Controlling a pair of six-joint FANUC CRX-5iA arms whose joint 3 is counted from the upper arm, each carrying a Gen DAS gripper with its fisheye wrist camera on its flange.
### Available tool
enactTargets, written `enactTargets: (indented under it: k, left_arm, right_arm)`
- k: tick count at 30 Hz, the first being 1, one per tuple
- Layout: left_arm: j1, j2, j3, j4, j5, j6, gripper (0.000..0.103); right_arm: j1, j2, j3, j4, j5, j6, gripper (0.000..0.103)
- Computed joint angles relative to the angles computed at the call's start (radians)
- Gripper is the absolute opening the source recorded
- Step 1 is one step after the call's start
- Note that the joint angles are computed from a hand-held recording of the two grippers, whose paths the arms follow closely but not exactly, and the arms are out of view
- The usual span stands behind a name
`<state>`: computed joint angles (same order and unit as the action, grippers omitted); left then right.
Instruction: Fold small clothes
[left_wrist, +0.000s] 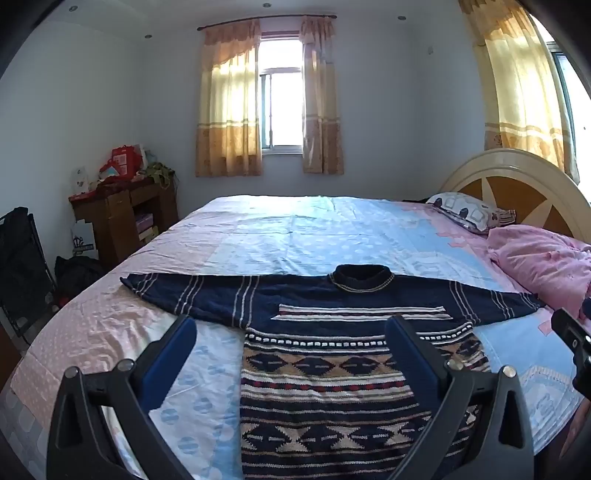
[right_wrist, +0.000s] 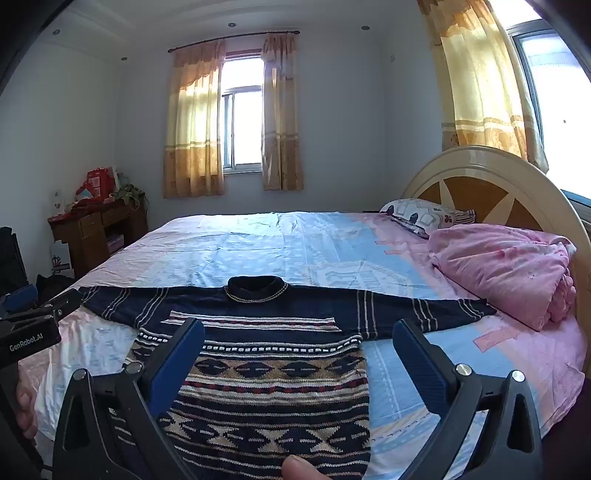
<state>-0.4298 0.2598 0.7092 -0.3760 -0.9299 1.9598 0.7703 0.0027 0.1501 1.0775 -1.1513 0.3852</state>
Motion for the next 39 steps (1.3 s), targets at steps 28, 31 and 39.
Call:
enactTargets:
  k: [28, 31, 39]
  left_arm:
    - [0.010, 0.001, -0.002, -0.011, -0.006, 0.022, 0.103]
    - [0.012, 0.002, -0.002, -0.009, -0.006, 0.022, 0.103]
    - [0.016, 0.001, -0.003, -0.010, -0.008, 0.025, 0.103]
  right_arm:
    - [-0.005, -0.004, -0.013, -0.001, 0.009, 0.000, 0.102]
    - [-0.009, -0.002, -0.017, -0.004, 0.013, -0.001, 0.102]
    - [-0.008, 0.005, -0.017, -0.005, 0.012, -0.005, 0.102]
